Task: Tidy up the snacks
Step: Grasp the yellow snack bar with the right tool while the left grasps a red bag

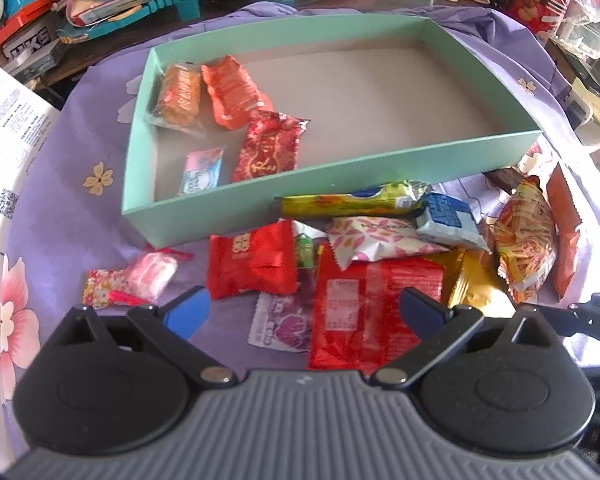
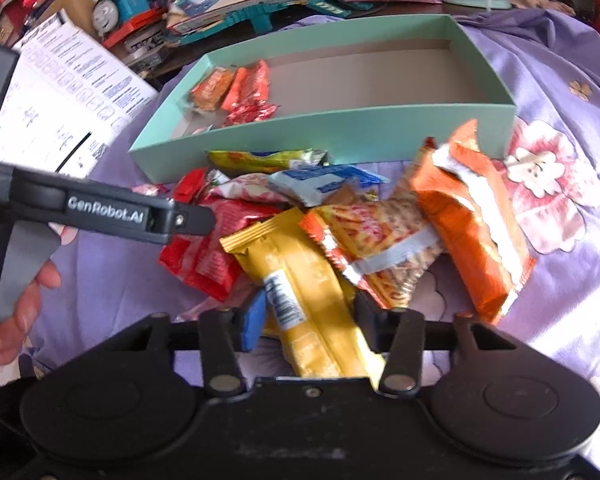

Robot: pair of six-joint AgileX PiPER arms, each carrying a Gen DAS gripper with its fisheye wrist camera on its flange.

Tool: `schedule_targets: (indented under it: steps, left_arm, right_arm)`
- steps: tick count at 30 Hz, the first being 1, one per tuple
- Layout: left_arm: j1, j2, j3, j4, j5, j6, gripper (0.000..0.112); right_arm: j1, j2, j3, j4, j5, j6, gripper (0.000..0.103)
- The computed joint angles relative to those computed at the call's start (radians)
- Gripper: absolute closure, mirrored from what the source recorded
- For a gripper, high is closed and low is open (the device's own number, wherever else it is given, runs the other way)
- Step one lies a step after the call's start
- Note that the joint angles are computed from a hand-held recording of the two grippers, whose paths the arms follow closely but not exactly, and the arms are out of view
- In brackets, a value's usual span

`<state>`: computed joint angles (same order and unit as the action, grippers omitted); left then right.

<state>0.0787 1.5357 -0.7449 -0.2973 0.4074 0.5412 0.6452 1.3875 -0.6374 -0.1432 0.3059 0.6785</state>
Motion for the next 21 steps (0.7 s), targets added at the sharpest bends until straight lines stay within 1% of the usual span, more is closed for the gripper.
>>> schedule_targets:
  steps: [4,7,10,12,13,15,16,18,21]
  left_arm:
    - [-0.041,0.007,-0.003,0.04,-0.009,-0.052,0.009]
    - [-0.082,0.023,-0.007,0.102,-0.03,-0.132,0.009]
    - [-0.102,0.038,-0.011,0.12,-0.055,-0.158,0.009]
    - [-0.103,0.04,-0.021,0.135,-0.036,-0.178,0.009]
    - [-0.098,0.032,-0.023,0.12,-0.022,-0.159,0.009]
    - [-0.08,0.014,-0.019,0.043,0.004,-0.062,0.009]
    - [-0.081,0.013,-0.02,0.041,0.012,-0.054,0.009]
    - [-0.107,0.02,-0.018,0.089,0.003,-0.096,0.009]
    - [-0.161,0.045,-0.007,0.215,-0.034,-0.221,0.01]
  right_arm:
    - [-0.074,-0.032,0.04,0.147,-0.023,-0.11,0.063]
    - [-0.119,-0.034,0.061,0.326,-0.046,-0.287,0.063]
    - [-0.136,-0.041,0.081,0.422,-0.061,-0.379,0.062]
    - [-0.143,-0.046,0.091,0.472,-0.067,-0.429,0.059]
    - [-0.142,-0.046,0.093,0.475,-0.07,-0.43,0.057]
    - [-0.142,-0.049,0.101,0.499,-0.073,-0.464,0.056]
    - [-0.133,-0.052,0.11,0.476,-0.083,-0.444,0.056]
    - [-0.125,-0.05,0.115,0.448,-0.093,-0.423,0.056]
    - [-0.121,-0.053,0.116,0.426,-0.098,-0.387,0.057]
